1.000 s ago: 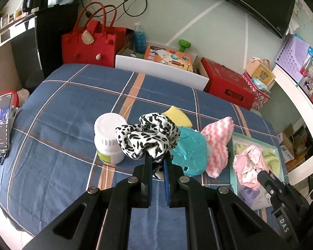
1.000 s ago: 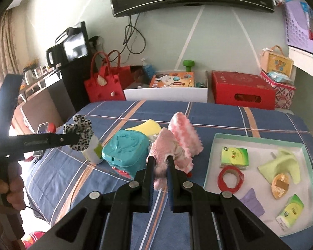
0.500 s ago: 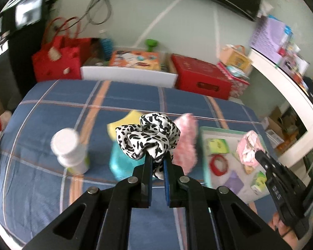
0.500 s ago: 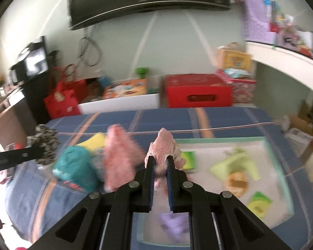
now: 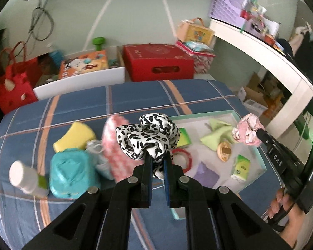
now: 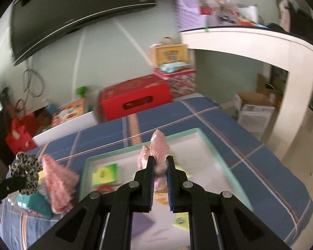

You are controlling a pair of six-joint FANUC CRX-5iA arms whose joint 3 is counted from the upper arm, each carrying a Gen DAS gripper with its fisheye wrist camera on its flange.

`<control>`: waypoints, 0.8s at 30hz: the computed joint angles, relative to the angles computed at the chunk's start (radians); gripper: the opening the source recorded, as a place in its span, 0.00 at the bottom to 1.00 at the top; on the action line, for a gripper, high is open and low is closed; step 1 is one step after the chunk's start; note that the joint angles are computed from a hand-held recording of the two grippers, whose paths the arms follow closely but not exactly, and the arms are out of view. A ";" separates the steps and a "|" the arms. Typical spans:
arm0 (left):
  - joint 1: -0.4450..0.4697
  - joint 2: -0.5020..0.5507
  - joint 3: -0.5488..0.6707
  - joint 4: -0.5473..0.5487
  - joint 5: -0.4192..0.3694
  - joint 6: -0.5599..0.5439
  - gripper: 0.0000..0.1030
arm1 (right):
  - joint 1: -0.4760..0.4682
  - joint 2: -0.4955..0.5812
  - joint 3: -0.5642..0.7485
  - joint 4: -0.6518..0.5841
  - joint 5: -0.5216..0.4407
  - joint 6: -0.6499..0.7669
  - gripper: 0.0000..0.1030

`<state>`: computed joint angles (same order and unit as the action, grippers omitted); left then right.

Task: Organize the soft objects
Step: 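Carry the scrunchie and pink cloth into the white tray and open both grippers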

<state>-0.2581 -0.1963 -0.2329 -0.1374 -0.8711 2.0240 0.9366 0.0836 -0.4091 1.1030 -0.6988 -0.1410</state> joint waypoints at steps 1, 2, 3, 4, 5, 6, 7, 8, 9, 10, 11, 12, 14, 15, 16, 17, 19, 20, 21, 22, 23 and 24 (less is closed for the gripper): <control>-0.003 0.015 0.009 0.006 0.004 -0.011 0.09 | -0.007 -0.002 -0.002 -0.002 -0.008 -0.006 0.11; -0.011 0.040 0.024 0.011 0.011 -0.022 0.09 | -0.014 -0.005 -0.006 -0.003 -0.015 -0.013 0.11; -0.017 0.057 0.033 0.016 0.019 -0.031 0.09 | -0.023 -0.007 -0.008 -0.007 -0.025 -0.019 0.11; -0.023 0.077 0.041 0.025 0.029 -0.044 0.09 | -0.028 -0.010 -0.010 -0.011 -0.031 -0.021 0.11; -0.024 0.092 0.042 0.038 0.042 -0.062 0.09 | -0.037 -0.011 -0.012 -0.015 -0.031 -0.022 0.11; -0.029 0.106 0.046 0.047 0.050 -0.073 0.09 | -0.043 -0.011 -0.013 -0.017 -0.031 -0.023 0.11; -0.035 0.125 0.051 0.055 0.061 -0.086 0.09 | -0.050 -0.009 -0.013 -0.021 -0.030 -0.023 0.11; -0.041 0.138 0.057 0.056 0.067 -0.091 0.09 | -0.056 -0.005 -0.009 -0.029 -0.028 -0.017 0.11; -0.048 0.156 0.064 0.059 0.074 -0.101 0.09 | -0.060 -0.002 -0.009 -0.031 -0.025 -0.016 0.11; -0.053 0.171 0.069 0.062 0.079 -0.110 0.09 | -0.069 0.004 -0.006 -0.030 -0.017 -0.010 0.11; -0.056 0.192 0.071 0.080 0.091 -0.130 0.09 | -0.073 0.010 -0.002 -0.036 -0.013 0.001 0.11; -0.056 0.202 0.069 0.095 0.101 -0.145 0.09 | -0.080 0.020 0.004 -0.041 -0.004 0.012 0.11; -0.057 0.228 0.065 0.120 0.126 -0.172 0.09 | -0.090 0.035 0.016 -0.057 0.012 0.032 0.11; -0.058 0.238 0.063 0.127 0.138 -0.180 0.09 | -0.092 0.045 0.025 -0.066 0.015 0.042 0.11; -0.056 0.250 0.058 0.140 0.151 -0.190 0.09 | -0.092 0.051 0.030 -0.073 0.017 0.050 0.11; -0.053 0.260 0.054 0.154 0.161 -0.200 0.09 | -0.095 0.057 0.034 -0.077 0.023 0.057 0.11; -0.045 0.274 0.040 0.186 0.183 -0.218 0.09 | -0.100 0.077 0.050 -0.100 0.029 0.083 0.11; -0.042 0.281 0.033 0.199 0.193 -0.226 0.09 | -0.100 0.082 0.057 -0.114 0.030 0.095 0.11; -0.041 0.287 0.026 0.212 0.201 -0.234 0.09 | -0.101 0.093 0.070 -0.146 0.036 0.124 0.11; -0.038 0.295 0.019 0.227 0.207 -0.244 0.09 | -0.101 0.100 0.079 -0.171 0.038 0.144 0.11; -0.038 0.302 0.018 0.232 0.206 -0.246 0.09 | -0.100 0.108 0.087 -0.194 0.039 0.163 0.11; -0.040 0.310 0.022 0.230 0.201 -0.244 0.09 | -0.096 0.119 0.102 -0.233 0.035 0.201 0.11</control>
